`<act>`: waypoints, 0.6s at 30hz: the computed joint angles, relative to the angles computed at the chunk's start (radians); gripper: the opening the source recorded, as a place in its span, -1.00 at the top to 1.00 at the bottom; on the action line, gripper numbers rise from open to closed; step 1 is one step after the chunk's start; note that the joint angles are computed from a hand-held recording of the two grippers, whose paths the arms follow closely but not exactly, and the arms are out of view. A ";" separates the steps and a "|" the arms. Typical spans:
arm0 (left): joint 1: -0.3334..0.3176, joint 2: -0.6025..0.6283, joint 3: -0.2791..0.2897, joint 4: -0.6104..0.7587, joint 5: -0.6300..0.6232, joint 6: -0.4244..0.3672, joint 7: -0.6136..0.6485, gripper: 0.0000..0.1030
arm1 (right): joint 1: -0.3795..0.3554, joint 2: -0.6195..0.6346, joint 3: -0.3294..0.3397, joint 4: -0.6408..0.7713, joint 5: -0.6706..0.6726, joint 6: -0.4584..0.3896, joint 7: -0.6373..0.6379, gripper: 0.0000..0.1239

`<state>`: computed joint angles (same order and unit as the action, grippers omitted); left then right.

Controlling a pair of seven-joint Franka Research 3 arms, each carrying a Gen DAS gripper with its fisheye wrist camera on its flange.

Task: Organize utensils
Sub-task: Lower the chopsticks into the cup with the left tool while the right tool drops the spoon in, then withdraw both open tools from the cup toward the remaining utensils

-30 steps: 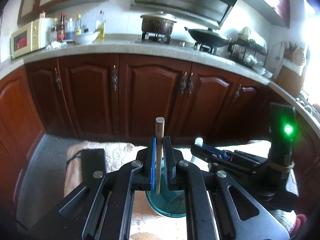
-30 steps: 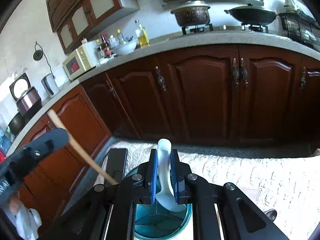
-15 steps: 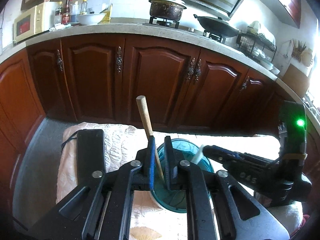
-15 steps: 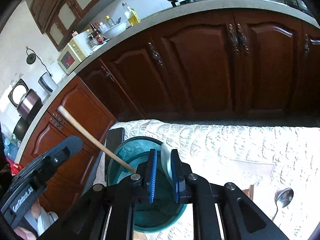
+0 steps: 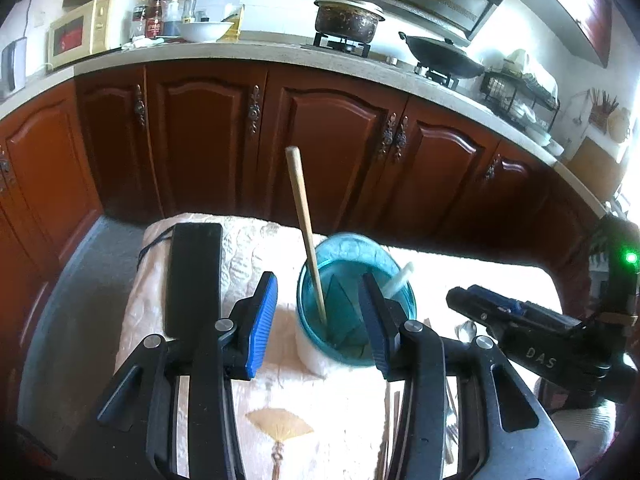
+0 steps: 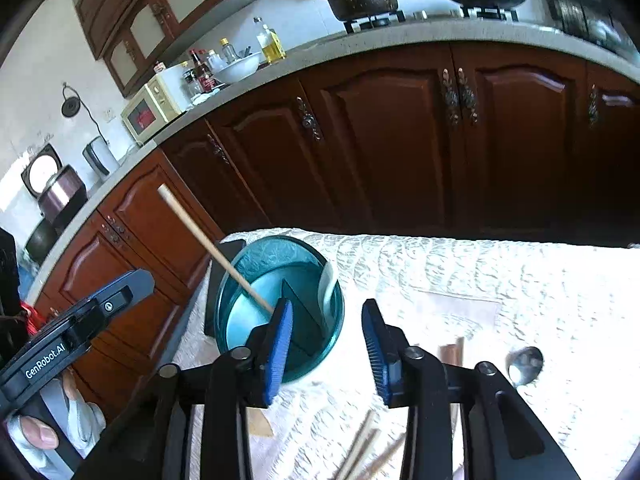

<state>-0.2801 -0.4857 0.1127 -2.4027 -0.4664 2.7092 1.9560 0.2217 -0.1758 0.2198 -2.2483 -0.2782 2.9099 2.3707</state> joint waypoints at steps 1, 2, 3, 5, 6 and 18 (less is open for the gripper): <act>0.007 -0.012 -0.012 -0.013 0.009 0.004 -0.009 0.20 | -0.002 -0.008 0.004 -0.004 -0.008 -0.003 0.007 0.39; 0.010 -0.019 -0.018 -0.022 0.017 0.007 -0.016 0.20 | -0.007 -0.021 0.011 -0.013 -0.020 -0.007 0.018 0.39; 0.014 -0.029 -0.026 -0.032 0.028 0.010 -0.027 0.20 | -0.013 -0.032 0.020 -0.019 -0.036 -0.015 0.031 0.38; 0.011 -0.047 -0.031 -0.052 0.045 0.014 -0.041 0.20 | -0.031 -0.063 0.045 -0.036 -0.074 -0.030 0.064 0.37; 0.011 -0.056 -0.037 -0.059 0.056 0.015 -0.052 0.20 | -0.035 -0.073 0.052 -0.041 -0.083 -0.035 0.073 0.37; -0.025 -0.154 -0.056 -0.150 0.185 0.049 -0.147 0.20 | -0.085 -0.254 0.121 -0.145 -0.126 -0.106 0.119 0.29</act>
